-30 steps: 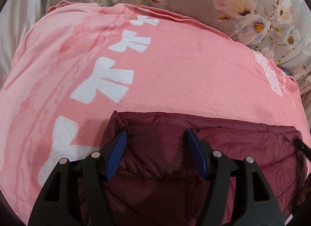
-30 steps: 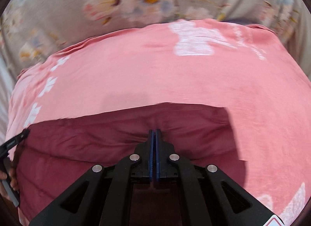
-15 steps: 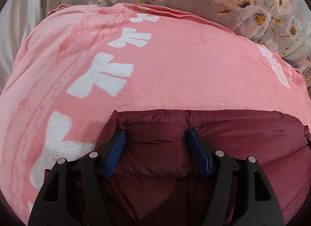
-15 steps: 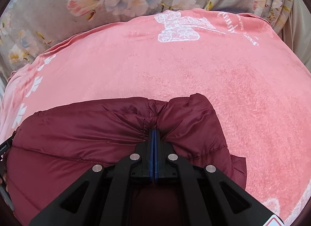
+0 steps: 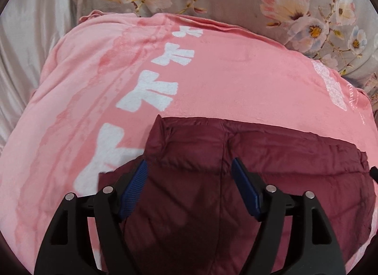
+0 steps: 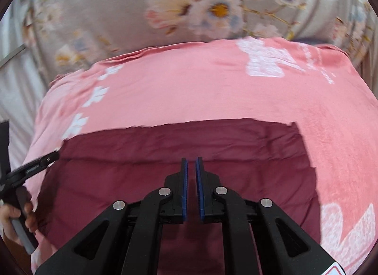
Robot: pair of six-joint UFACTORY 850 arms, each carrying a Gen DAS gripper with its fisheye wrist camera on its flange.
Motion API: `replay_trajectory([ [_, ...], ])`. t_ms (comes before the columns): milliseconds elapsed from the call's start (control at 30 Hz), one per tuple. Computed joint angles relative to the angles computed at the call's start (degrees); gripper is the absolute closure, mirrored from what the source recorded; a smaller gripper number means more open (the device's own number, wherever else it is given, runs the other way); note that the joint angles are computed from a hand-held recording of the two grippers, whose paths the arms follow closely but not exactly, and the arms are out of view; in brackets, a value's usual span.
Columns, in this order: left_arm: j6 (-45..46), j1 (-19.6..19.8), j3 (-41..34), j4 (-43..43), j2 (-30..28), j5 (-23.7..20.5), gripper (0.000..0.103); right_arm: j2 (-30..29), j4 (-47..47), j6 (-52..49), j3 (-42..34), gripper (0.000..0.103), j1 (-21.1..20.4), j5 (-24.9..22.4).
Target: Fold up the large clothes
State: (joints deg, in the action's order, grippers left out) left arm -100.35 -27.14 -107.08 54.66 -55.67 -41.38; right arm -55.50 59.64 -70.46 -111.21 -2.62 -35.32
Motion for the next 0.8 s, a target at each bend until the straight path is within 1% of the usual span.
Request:
replay_trajectory([
  [33, -1.4, -0.6, 1.9, 0.5, 1.6, -0.3, 0.029, 1.2, 1.0, -1.3, 2.0, 0.094, 0.3, -0.6],
  [100, -3.2, -1.4, 4.1, 0.9, 3.4, -0.7, 0.023, 3.3, 2.8, -3.7, 5.6, 0.094, 0.8, -1.2],
  [133, -4.8, -2.0, 6.0, 1.3, 4.8, -0.8, 0.022, 4.6, 4.0, -5.4, 8.1, 0.093, 1.2, -0.7],
  [200, -7.3, -2.7, 8.8, 2.0, 6.8, -1.0, 0.016, 6.3, 5.6, -7.7, 11.3, 0.093, 1.6, -0.4],
  [233, -9.7, -3.0, 11.5, 2.9, 8.5, -0.2, 0.016, 7.1, 6.3, -8.4, 12.9, 0.093, 1.7, -0.7],
  [300, -13.8, -2.9, 16.1, 4.2, 11.2, 2.9, 0.015, 7.9, 6.5, -8.9, 15.0, 0.093, 1.8, -0.9],
  [333, -17.6, -2.6, 20.0, 5.5, 13.4, 6.3, 0.015, 8.4, 6.6, -9.4, 16.2, 0.093, 1.9, -0.8],
  [367, -20.3, -2.5, 21.9, 6.7, 14.4, 8.1, 0.015, 8.7, 6.4, -9.4, 17.0, 0.093, 2.0, -0.8],
  [400, -25.3, -2.2, 25.2, 9.1, 16.0, 10.9, 0.015, 9.0, 6.4, -9.6, 17.7, 0.093, 2.1, -0.6],
  [467, -29.6, -1.9, 28.1, 11.2, 17.0, 12.9, 0.015, 9.7, 6.7, -10.4, 19.4, 0.093, 2.5, 0.0],
  [567, -32.3, -1.7, 30.3, 12.1, 17.4, 14.3, 0.015, 9.9, 6.6, -10.9, 20.7, 0.093, 2.8, 0.8],
  [700, -40.0, -1.1, 32.4, 17.8, 17.1, 19.9, 0.015, 9.5, 6.9, -11.6, 21.3, 0.093, 3.2, 2.3],
  [800, -40.3, -1.0, 31.7, 17.9, 15.8, 21.4, 0.015, 9.0, 7.0, -12.0, 21.2, 0.093, 3.3, 2.8],
])
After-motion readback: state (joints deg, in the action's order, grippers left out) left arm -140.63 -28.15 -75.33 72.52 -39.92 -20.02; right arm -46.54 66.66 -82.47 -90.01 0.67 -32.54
